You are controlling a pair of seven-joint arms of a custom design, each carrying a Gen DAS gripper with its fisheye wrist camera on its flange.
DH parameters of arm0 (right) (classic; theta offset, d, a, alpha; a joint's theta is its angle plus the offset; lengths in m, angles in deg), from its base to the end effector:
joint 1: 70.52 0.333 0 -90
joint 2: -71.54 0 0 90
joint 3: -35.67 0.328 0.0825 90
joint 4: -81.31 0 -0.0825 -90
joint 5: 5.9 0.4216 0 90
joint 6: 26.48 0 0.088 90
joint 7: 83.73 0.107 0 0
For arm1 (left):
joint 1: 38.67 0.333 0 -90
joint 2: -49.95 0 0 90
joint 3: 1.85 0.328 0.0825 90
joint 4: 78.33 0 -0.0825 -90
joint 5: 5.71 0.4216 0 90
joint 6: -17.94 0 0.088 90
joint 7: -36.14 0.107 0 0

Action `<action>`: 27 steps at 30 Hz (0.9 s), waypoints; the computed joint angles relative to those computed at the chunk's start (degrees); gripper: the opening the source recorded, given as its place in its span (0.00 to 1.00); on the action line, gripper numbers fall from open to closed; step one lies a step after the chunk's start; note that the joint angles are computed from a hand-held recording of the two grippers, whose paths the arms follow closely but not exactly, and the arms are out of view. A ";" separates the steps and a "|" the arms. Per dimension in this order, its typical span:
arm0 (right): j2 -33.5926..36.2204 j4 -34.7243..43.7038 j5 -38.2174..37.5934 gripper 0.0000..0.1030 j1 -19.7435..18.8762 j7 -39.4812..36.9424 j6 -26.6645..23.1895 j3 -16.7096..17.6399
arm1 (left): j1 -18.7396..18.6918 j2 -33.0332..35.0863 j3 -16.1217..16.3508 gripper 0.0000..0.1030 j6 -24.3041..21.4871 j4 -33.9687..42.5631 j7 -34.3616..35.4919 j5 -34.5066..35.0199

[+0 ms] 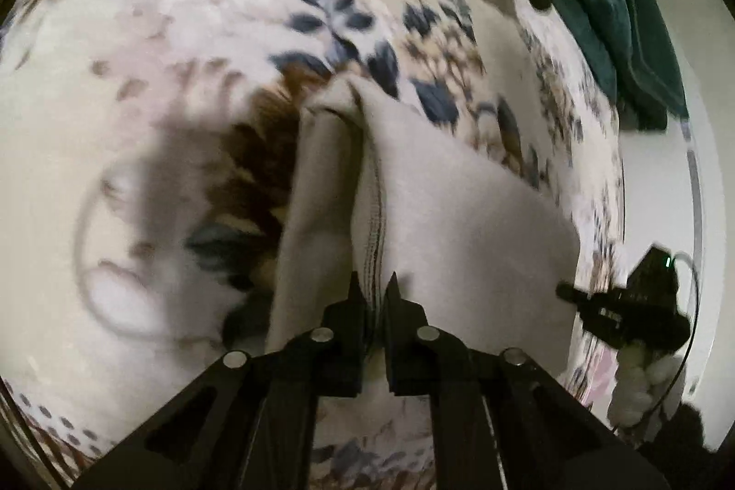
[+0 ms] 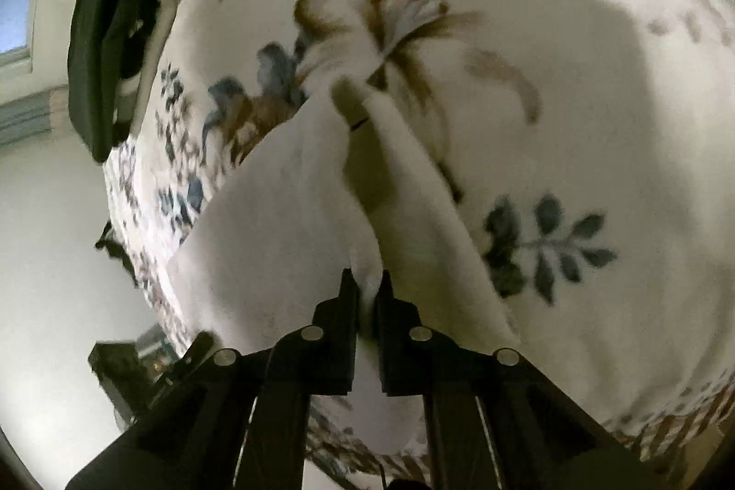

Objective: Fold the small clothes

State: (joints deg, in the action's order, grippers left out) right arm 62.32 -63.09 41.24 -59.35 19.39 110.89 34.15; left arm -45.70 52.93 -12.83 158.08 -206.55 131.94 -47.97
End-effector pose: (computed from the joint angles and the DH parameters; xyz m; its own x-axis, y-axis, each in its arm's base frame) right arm 0.4706 0.0860 0.3273 -0.5951 -0.6472 -0.4765 -0.7968 0.5526 0.2445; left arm 0.5464 -0.1781 0.3494 0.0943 -0.8544 0.5110 -0.9886 -0.1408 -0.0529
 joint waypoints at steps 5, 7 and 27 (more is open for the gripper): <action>1.32 1.42 -2.54 0.07 -0.37 -0.59 -2.63 -0.32 | 0.97 1.05 0.23 0.09 -3.94 1.34 2.63 -3.64; 1.69 2.45 -2.20 0.13 -0.51 -2.68 -4.29 -0.39 | 1.35 0.26 0.46 0.22 -4.69 1.17 2.88 -4.15; 12.86 4.55 26.66 0.85 -6.10 -33.64 -12.18 0.33 | 8.42 9.90 0.15 0.70 -14.53 2.87 26.55 -39.49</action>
State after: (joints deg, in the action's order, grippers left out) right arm 75.18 -58.54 67.90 -65.45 -14.25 98.70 34.47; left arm -37.28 62.83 -12.68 143.56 -203.68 158.49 -87.46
